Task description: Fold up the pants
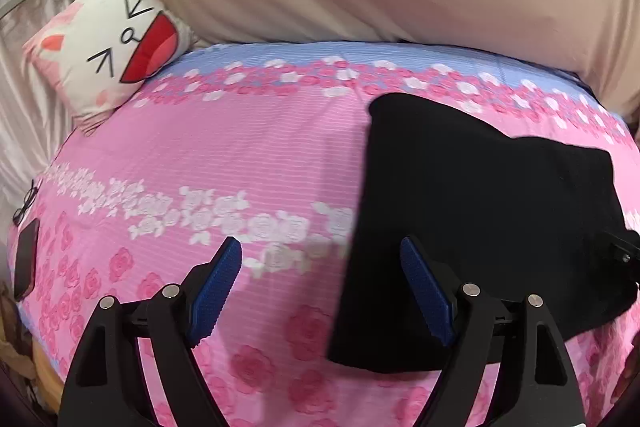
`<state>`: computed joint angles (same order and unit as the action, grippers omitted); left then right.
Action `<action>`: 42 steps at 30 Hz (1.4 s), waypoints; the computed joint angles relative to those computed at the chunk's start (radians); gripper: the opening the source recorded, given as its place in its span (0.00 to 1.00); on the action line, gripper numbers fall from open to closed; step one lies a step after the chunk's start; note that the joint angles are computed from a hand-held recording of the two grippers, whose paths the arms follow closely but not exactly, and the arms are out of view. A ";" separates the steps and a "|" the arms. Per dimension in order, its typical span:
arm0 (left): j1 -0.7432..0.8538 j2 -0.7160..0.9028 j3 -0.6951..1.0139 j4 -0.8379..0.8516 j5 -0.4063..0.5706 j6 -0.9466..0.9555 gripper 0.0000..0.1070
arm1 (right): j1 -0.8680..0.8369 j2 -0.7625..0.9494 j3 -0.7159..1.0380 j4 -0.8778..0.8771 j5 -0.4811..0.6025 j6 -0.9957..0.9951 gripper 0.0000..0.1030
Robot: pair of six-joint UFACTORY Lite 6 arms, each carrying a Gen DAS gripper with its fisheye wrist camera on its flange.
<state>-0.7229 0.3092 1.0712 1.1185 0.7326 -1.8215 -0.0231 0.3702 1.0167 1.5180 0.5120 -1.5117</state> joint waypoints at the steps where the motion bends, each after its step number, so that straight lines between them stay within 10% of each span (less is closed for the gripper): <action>1: 0.005 -0.006 -0.007 0.003 0.006 -0.006 0.74 | 0.016 0.012 0.023 -0.017 -0.020 0.016 0.59; 3: 0.020 -0.032 -0.031 0.016 0.006 -0.025 0.74 | 0.016 0.009 0.040 -0.027 -0.008 0.028 0.28; 7: 0.041 -0.092 -0.074 0.010 0.016 -0.023 0.74 | -0.085 -0.142 -0.038 0.006 0.104 -0.005 0.15; 14: 0.086 -0.067 -0.092 -0.007 -0.022 -0.019 0.74 | -0.210 0.016 -0.081 0.117 0.140 -0.174 0.24; 19: 0.065 -0.085 -0.106 -0.004 -0.022 -0.029 0.74 | -0.234 -0.180 -0.169 0.082 0.114 -0.121 0.30; 21: 0.059 -0.081 -0.100 -0.006 -0.013 -0.031 0.74 | -0.231 -0.170 -0.145 0.015 0.116 -0.065 0.71; 23: 0.058 -0.071 -0.088 -0.013 -0.017 -0.030 0.74 | -0.196 -0.151 -0.146 0.012 0.063 -0.086 0.84; 31: 0.023 -0.031 -0.023 -0.042 0.022 0.019 0.74 | -0.103 -0.199 -0.215 0.274 -0.059 -0.367 0.61; 36: 0.016 -0.052 -0.030 -0.029 0.054 0.003 0.74 | -0.197 -0.145 -0.127 -0.002 0.109 -0.117 0.62; 42: 0.004 -0.024 0.003 -0.049 0.025 0.033 0.74 | -0.133 -0.031 -0.071 0.023 0.050 -0.123 0.49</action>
<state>-0.7187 0.2853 1.0744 1.0699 0.7573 -1.7883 -0.1564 0.3396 0.9453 1.5415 0.5618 -1.6346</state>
